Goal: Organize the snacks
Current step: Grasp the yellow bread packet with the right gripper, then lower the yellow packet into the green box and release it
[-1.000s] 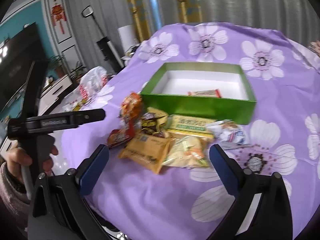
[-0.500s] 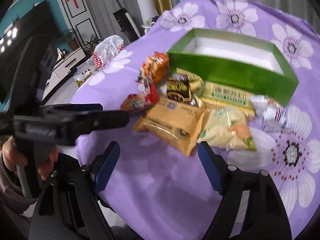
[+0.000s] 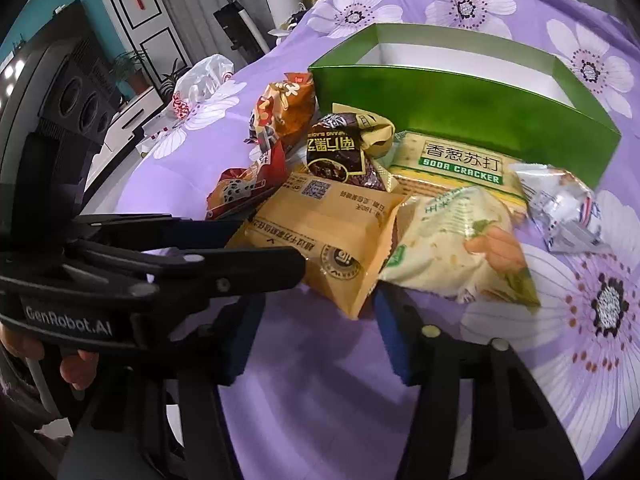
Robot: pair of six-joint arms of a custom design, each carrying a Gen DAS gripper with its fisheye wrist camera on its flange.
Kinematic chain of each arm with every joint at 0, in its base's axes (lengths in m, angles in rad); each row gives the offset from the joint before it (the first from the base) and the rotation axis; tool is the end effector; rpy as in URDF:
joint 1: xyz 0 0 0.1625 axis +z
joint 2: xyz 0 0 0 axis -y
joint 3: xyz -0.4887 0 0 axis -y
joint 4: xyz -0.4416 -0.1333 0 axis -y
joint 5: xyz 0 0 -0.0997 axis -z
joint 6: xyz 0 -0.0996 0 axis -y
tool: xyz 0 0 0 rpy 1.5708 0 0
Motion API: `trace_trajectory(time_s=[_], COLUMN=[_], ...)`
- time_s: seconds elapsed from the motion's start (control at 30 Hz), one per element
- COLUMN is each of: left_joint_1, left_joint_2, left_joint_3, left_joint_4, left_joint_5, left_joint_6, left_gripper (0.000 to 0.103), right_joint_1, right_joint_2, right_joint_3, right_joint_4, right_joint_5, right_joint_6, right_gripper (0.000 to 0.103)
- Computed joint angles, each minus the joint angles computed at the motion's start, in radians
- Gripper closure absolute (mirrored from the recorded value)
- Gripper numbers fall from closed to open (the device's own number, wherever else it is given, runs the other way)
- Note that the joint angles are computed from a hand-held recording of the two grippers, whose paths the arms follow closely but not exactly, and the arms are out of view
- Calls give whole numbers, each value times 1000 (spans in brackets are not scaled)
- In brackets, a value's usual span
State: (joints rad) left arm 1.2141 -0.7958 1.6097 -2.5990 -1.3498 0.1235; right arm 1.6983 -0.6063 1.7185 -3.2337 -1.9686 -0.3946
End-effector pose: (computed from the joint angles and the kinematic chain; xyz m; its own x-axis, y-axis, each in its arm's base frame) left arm -0.1212 -0.7694 0.1169 -0.8814 0.4075 -0.2388 0.4532 0.8721 -0.1847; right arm 0.1868 -0.7121 0.0189 -0.8263 -0.2475 0.5059 -0.4615 0.8125 -0.3562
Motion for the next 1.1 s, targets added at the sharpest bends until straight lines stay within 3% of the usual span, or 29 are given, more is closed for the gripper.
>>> trace_trajectory(time_s=[0.2,0.37,0.77,1.1], left_joint_1=[6,-4,-54,-84], left_joint_2=[6,-2,-67,7], left_joint_3=[-14,2,58,-69], left_joint_4=[-2,-17,-114,-110], left_joint_5=[1,12,10,10], left_joint_6=[8,31,76,126], left_gripper=[58,62,62,62], right_joint_1=[-6,5,50,49], right_joint_2=[1,-2,-48,-56], right_joint_3=[-11,2,64,4], right_joint_4=[2,-6,-129,-188], right_joint_5=[2,-7,27,20], right_joint_6=[3,-15,-75,-144], right_gripper=[67,78,79,79])
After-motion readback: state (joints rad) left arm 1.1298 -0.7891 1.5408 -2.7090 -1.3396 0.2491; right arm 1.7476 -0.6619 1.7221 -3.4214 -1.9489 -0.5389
